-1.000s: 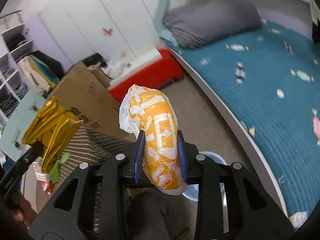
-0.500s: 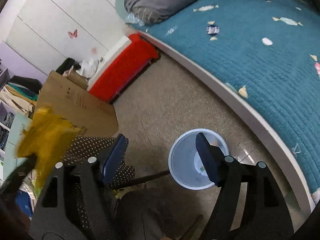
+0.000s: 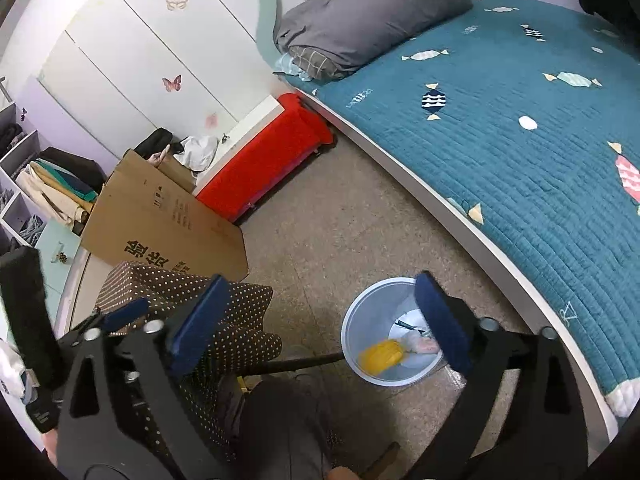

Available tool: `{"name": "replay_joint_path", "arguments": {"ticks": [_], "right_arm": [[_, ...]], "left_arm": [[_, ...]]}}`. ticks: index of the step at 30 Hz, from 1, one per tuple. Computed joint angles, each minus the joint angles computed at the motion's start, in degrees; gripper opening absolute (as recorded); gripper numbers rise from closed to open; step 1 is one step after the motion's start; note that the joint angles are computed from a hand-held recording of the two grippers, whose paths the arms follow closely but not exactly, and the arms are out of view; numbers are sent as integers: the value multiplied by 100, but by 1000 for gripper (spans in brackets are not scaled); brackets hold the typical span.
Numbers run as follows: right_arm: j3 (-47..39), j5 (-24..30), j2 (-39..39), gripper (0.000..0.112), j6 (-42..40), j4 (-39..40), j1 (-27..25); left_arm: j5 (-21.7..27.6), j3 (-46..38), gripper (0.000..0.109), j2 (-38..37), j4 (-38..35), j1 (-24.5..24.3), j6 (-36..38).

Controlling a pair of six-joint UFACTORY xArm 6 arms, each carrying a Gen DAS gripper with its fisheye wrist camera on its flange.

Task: Collect trash
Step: 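Carry both bags to the bin and open both tools over it, then move both tools back over the table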

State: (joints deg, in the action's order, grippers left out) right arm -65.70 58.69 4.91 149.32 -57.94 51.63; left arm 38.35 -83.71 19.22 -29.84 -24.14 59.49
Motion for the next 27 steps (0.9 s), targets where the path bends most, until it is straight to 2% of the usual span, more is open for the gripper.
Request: {"name": "replay_joint_path", "arguments": {"ticks": [11,17,22,27], "right_arm": [[-798,653,300,97,-389,125,275],[-1778,1201,661,97,-1043,68,418],[-2910,1574,1192,97,-1726,31,510],[-4545,1933,2091,97,-2607,40,594]], "left_arm": [[121,477,95,-762,-1072,420,838],[490,500,95,-1146,-1752,828,1373],[878,291,96,-1310,-2128,1256,1625],[1226,-89,96,-1237,-2298,1769,1695]]}}
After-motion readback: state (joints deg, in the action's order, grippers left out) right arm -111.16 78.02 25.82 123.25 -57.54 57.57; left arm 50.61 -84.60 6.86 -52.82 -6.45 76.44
